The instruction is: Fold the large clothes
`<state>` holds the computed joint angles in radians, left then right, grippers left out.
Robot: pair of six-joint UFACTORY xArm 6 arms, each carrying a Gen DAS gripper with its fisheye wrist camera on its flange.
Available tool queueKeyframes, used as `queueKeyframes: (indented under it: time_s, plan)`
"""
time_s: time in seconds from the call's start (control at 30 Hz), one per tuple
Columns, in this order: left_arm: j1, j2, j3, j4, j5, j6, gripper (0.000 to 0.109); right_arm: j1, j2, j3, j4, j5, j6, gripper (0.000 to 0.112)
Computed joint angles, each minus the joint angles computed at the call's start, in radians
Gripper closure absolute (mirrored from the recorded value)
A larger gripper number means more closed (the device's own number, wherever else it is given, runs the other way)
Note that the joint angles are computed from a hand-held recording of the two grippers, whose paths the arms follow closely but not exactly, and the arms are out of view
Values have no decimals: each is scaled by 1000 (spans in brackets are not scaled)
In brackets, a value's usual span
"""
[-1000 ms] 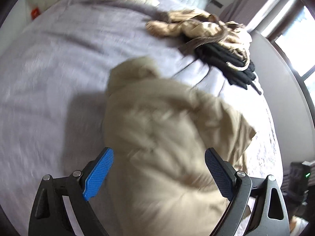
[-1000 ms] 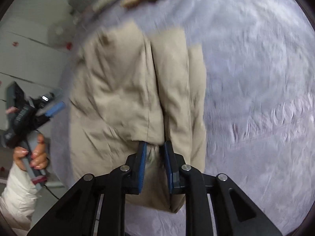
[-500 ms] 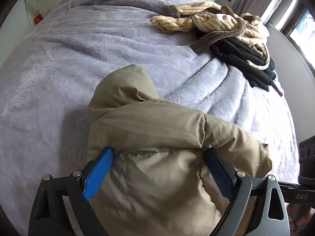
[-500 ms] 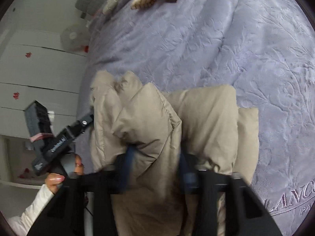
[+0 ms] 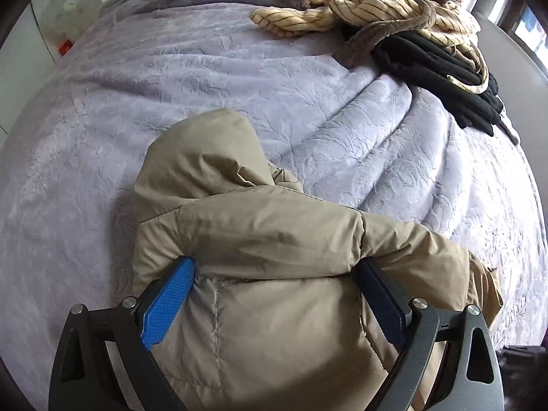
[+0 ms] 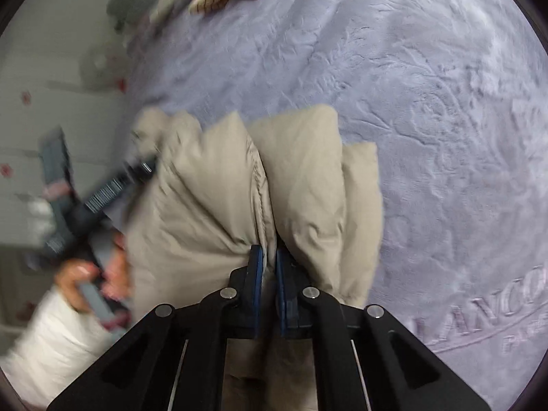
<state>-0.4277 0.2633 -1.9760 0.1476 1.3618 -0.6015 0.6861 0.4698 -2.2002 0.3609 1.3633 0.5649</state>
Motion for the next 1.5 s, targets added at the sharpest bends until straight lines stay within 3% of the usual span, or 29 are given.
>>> queueKeyframes:
  time_s: [0.07, 0.1, 0.17, 0.27, 0.4, 0.47, 0.53, 0.6, 0.93, 1.37, 1.5]
  plan:
    - [-17, 28, -45, 32, 37, -1, 13, 36, 43, -119, -149, 79, 87, 107]
    - [-21, 33, -53, 39, 44, -4, 13, 51, 26, -118, -194, 73, 109, 107]
    - [-20, 28, -44, 38, 40, -8, 13, 76, -41, -57, -229, 5, 110, 107]
    - [-13, 10, -17, 29, 23, -4, 13, 114, -118, 13, -178, -63, 38, 106]
    - [-17, 18, -29, 33, 28, -8, 13, 185, -110, -15, -228, 110, 7, 107]
    - [-19, 18, -30, 33, 30, -8, 13, 195, -170, 125, -235, 110, 62, 107]
    - [-20, 8, -17, 34, 25, 0, 13, 186, -234, 273, -215, 25, 108, 107]
    - [-24, 4, -20, 42, 35, 15, 13, 175, -254, 324, -193, -9, 143, 107]
    - [-34, -97, -28, -6, 149, 4, 13, 168, -251, 226, -199, 77, 165, 102]
    - [-128, -335, 123, -33, 264, -77, 13, 134, -234, 17, -201, 225, 198, 102]
    - [-163, -401, 174, -30, 292, -117, 13, 149, -204, -40, -206, 234, 213, 102]
